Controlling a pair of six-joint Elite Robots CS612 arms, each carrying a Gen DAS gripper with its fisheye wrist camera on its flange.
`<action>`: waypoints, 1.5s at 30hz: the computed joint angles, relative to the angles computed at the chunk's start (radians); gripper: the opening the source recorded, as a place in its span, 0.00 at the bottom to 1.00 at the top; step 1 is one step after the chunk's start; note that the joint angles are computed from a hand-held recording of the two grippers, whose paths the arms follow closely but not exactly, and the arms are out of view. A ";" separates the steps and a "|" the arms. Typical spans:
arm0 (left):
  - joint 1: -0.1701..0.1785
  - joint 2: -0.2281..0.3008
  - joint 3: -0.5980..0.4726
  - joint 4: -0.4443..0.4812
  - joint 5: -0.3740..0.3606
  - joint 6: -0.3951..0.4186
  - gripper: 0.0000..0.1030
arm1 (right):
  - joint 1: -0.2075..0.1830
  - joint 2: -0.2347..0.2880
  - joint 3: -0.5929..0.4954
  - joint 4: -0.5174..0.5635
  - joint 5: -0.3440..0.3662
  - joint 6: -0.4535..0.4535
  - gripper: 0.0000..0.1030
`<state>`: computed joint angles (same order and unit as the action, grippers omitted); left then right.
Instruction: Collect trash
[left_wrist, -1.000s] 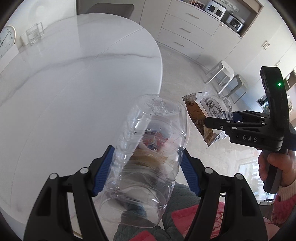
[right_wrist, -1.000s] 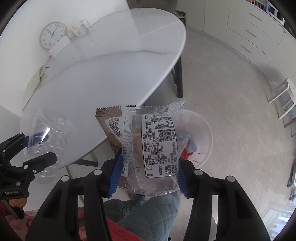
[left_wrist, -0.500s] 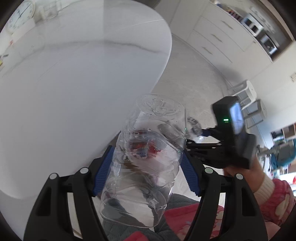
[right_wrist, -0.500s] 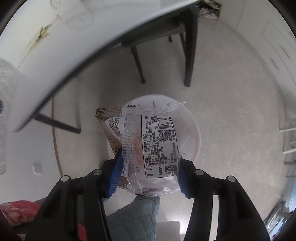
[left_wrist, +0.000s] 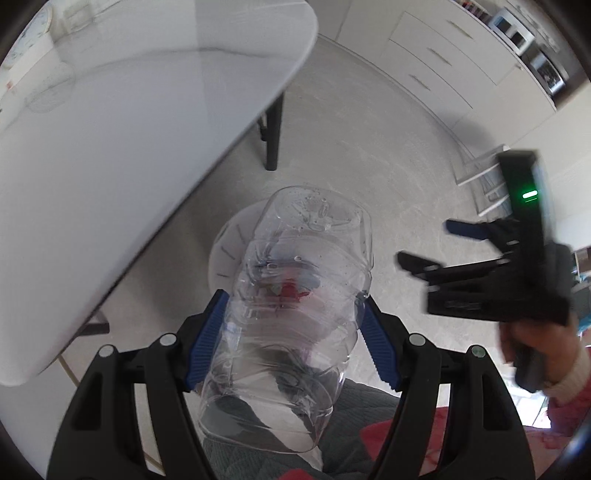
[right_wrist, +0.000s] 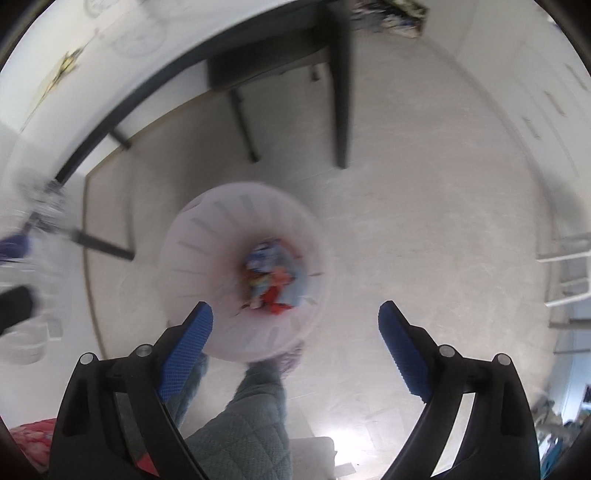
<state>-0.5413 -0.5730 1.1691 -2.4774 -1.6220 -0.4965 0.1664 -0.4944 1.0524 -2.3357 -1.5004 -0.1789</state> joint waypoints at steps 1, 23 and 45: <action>0.000 0.009 -0.007 -0.002 -0.009 0.008 0.66 | -0.007 -0.021 0.031 -0.028 -0.007 0.013 0.89; -0.027 -0.049 -0.041 0.095 0.170 -0.081 0.89 | -0.017 -0.095 0.084 -0.162 0.109 0.059 0.90; 0.123 -0.214 0.130 -0.244 0.241 0.199 0.90 | 0.173 -0.110 -0.041 -0.417 -0.147 0.438 0.98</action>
<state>-0.4181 -0.7869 1.2988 -2.7211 -1.3807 -0.2977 0.3395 -0.6045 1.0117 -2.7525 -1.6475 0.2587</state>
